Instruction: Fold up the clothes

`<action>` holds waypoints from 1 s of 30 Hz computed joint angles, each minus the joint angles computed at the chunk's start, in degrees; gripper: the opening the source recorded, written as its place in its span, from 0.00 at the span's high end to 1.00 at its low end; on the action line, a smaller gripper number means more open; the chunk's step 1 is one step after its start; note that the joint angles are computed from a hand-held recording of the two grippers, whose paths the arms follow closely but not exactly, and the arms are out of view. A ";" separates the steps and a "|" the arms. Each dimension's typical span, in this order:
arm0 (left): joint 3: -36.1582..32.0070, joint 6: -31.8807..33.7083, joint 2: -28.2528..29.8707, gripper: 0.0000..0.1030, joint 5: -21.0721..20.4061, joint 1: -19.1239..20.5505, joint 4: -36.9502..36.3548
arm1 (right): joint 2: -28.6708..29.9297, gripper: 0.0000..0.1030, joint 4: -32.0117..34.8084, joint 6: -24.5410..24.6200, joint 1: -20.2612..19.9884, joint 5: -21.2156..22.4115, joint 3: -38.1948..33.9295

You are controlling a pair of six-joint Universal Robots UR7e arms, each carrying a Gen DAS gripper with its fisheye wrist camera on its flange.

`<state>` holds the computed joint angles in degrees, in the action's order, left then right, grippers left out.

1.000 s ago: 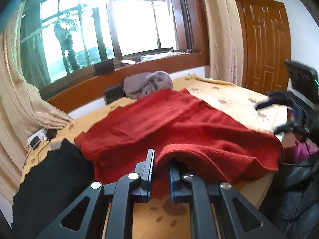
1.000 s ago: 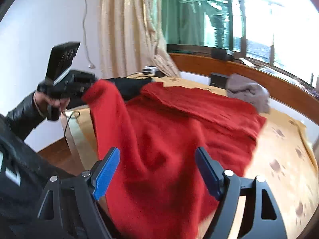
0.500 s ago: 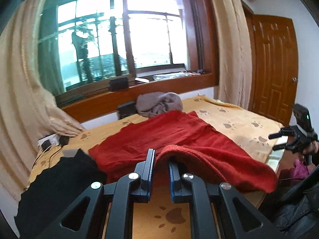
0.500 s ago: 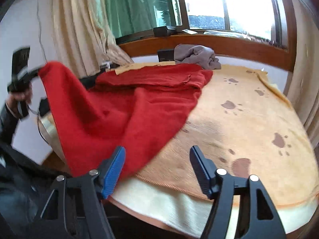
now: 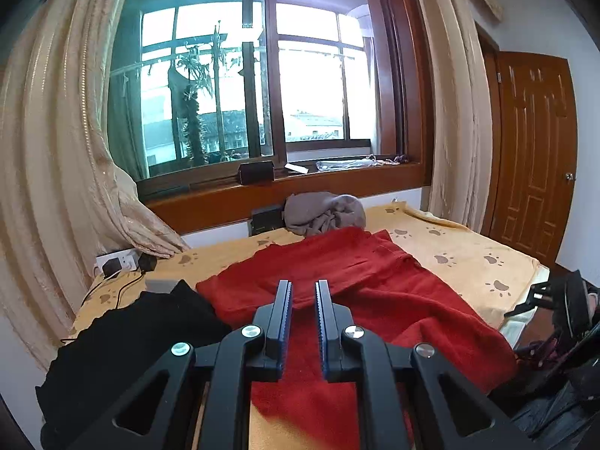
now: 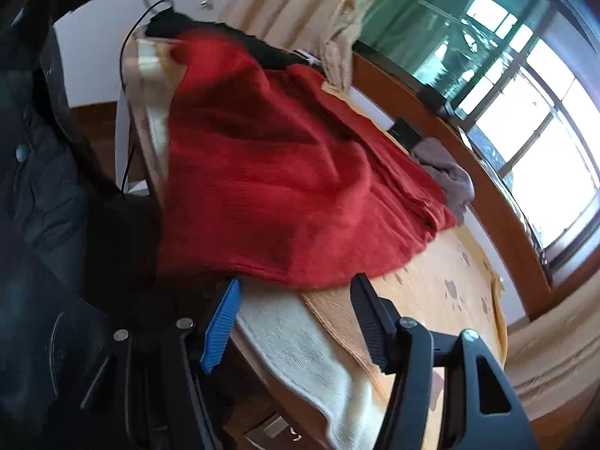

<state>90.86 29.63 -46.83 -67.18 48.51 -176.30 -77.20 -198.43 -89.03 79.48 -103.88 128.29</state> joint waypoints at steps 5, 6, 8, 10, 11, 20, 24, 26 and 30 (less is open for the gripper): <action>1.44 5.03 -0.34 0.87 3.26 -0.35 3.06 | 2.83 0.37 -4.22 -3.75 0.95 0.83 0.36; 2.10 6.96 -0.49 0.86 4.43 -0.51 3.96 | 2.84 0.38 -3.98 -3.93 1.10 1.45 0.38; 3.79 12.04 -0.68 0.86 7.61 -0.92 5.46 | 2.74 0.45 -1.78 -3.93 1.58 2.22 0.21; 5.72 16.99 -0.74 0.86 11.08 -1.30 6.81 | 3.14 0.68 1.06 -4.11 2.43 1.46 -0.43; 6.67 19.31 -0.71 0.86 12.86 -1.50 7.44 | 3.43 0.76 3.07 -2.90 3.03 0.51 -1.33; 13.95 33.79 -0.91 0.86 16.34 -2.32 9.93 | 0.53 0.94 22.05 21.37 4.62 9.79 -13.19; 14.65 34.53 -0.95 0.45 14.29 -1.88 7.29 | 3.02 0.94 20.47 27.25 5.60 11.01 -18.76; 15.53 35.45 -1.08 0.03 13.22 -1.68 4.64 | 4.31 0.94 20.08 28.84 6.15 10.90 -21.20; 15.87 33.82 -1.83 0.00 10.01 -1.06 7.27 | 7.65 0.94 20.38 32.55 7.18 9.90 -26.81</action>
